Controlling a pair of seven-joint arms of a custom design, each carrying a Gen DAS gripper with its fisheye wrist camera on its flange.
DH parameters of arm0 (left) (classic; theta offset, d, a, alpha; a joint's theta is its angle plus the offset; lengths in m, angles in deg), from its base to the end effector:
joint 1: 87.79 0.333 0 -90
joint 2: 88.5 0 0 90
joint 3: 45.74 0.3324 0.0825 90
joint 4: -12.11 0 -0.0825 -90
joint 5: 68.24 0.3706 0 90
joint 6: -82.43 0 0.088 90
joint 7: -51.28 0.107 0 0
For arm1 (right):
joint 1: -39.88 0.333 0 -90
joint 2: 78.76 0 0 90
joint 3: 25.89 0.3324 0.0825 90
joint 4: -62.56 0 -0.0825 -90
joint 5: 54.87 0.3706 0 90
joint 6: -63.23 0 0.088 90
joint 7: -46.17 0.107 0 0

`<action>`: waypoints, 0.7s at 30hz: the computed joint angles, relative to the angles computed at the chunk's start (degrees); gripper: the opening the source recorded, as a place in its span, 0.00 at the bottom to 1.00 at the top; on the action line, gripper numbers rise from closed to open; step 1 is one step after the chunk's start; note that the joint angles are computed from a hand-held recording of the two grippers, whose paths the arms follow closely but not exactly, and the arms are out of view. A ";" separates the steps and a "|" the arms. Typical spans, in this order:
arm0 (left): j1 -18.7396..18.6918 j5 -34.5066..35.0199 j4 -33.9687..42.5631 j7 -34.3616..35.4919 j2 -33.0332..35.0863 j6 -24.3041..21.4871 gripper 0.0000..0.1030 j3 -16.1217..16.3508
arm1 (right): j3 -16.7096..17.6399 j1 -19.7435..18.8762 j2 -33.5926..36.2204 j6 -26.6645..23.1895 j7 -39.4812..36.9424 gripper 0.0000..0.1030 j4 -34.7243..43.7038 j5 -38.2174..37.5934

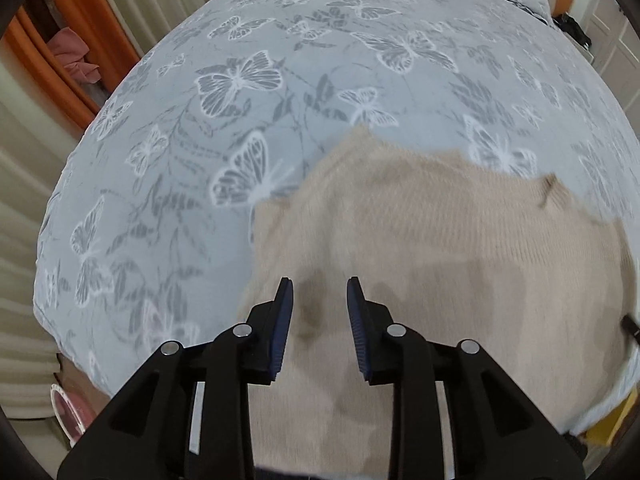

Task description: Fold small clothes

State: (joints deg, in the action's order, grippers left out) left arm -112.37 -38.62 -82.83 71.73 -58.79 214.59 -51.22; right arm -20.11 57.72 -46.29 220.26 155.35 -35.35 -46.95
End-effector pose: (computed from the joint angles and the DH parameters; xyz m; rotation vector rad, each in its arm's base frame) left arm 0.6075 -0.3293 0.3464 -2.3076 1.5624 -0.2315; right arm 0.6573 0.2691 0.3368 -1.8194 1.9429 -0.0882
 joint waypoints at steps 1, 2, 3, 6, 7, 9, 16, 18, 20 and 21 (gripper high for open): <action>-0.56 0.36 -0.56 -0.20 -0.60 -0.64 0.26 -0.09 | 0.33 -0.16 -1.32 1.48 -0.31 0.13 -1.78 0.31; -0.84 0.70 -1.17 -0.43 -1.00 -0.63 0.26 -0.19 | 0.38 -0.11 -1.98 0.91 -0.72 0.18 -2.59 0.07; -1.07 0.95 -1.79 -0.62 -1.47 -0.63 0.26 -0.37 | -0.15 0.34 -1.66 -1.62 -0.68 0.21 -2.24 -0.79; -1.24 0.98 -3.82 -1.50 -2.91 0.31 0.26 -1.02 | 0.46 -0.04 -1.06 -6.24 -1.34 0.19 -2.82 -0.08; -1.27 1.00 -5.01 -2.21 -3.77 0.95 0.26 -1.16 | 0.31 -0.03 -1.53 -5.81 -1.28 0.19 -3.09 0.04; -1.50 1.52 -6.72 -3.40 -5.11 1.22 0.26 -1.30 | 0.09 0.40 -4.04 -3.08 -0.21 0.20 -6.06 0.48; -1.03 2.48 -11.30 -5.50 -8.75 1.08 0.27 -2.42 | -0.21 0.25 -7.27 0.25 3.39 0.23 -11.97 1.73; -1.19 3.29 -12.52 -6.58 -9.87 0.19 0.29 -2.64 | 1.21 -1.16 -9.11 2.20 3.07 0.25 -15.37 4.31; -0.96 3.74 -13.72 -7.33 -10.79 -0.06 0.35 -3.01 | 1.57 -1.59 -10.48 3.75 3.01 0.27 -17.96 5.54; -0.86 3.92 -14.26 -7.68 -11.19 -0.32 0.35 -3.19 | 1.26 -1.38 -10.65 3.69 3.38 0.29 -18.20 5.34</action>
State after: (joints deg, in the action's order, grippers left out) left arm -113.23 -34.70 -97.09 64.05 -69.98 214.27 -54.41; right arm -18.85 56.34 -56.95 223.95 158.74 -53.56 -41.61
